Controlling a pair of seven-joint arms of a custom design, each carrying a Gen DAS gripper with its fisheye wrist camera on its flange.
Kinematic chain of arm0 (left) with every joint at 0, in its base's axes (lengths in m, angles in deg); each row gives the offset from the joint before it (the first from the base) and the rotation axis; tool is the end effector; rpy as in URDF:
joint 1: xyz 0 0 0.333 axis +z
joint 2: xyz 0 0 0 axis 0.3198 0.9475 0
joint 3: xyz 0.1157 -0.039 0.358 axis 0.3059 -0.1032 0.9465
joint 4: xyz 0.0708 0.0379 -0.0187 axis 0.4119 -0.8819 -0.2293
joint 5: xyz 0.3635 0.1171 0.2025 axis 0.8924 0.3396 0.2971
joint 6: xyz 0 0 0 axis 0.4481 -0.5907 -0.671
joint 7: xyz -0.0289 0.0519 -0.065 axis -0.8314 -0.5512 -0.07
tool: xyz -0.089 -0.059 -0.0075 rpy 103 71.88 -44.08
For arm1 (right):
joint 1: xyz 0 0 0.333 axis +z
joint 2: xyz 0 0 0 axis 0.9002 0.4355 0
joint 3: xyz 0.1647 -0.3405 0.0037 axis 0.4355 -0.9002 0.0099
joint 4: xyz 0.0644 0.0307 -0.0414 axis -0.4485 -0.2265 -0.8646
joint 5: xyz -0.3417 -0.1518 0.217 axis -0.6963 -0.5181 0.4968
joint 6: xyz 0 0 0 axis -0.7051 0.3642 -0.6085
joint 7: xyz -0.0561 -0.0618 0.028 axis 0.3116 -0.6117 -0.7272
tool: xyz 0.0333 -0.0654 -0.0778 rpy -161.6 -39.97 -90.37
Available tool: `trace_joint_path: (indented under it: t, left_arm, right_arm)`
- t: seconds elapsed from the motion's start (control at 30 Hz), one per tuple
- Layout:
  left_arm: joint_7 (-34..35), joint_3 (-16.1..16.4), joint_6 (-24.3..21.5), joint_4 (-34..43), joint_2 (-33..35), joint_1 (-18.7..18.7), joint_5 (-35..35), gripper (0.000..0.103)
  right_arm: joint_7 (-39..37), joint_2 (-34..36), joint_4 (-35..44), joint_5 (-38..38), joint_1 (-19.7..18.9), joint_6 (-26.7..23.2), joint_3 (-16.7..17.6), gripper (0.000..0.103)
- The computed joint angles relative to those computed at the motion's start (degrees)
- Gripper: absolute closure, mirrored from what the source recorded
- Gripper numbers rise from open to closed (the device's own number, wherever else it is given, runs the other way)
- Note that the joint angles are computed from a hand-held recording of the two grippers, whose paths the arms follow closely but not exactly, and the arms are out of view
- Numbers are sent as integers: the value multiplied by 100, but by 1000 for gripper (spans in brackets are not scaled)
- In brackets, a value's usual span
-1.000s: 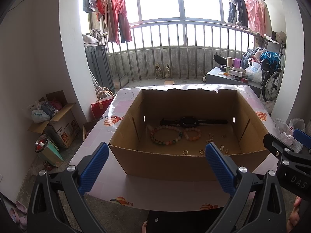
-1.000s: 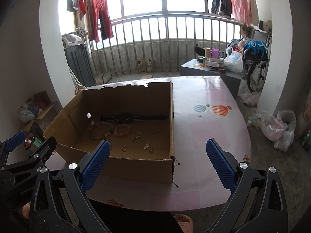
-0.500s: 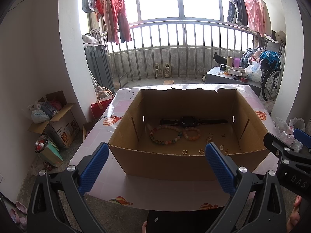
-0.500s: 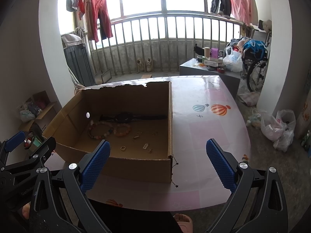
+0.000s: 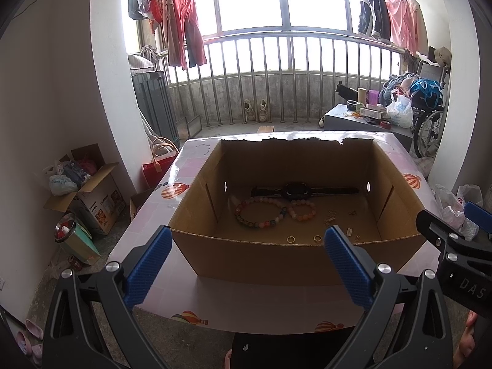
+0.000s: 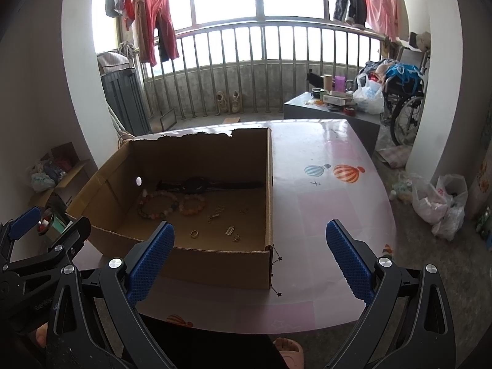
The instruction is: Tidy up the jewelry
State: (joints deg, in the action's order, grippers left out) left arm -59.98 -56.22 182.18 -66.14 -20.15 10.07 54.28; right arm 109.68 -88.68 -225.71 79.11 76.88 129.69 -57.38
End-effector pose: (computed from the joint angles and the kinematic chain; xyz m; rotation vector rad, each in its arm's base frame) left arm 0.5295 -0.2468 0.4805 -1.5227 1.6948 -0.8222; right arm 0.5097 0.0577 0.4075 -1.5519 1.7321 -0.8568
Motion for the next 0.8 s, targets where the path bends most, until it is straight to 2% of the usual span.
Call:
trace_joint_path:
  t: [0.23, 0.8]
  left_arm:
    - [31, -5, -42, 18, 51, -22, -25, 5]
    - [-51, 14, 6, 56, 86, -43, 73, 5]
  right_arm:
    - [229, -85, -97, -272, -42, -34, -33, 8]
    - [-150, -154, -1, 201, 10, -121, 9, 8]
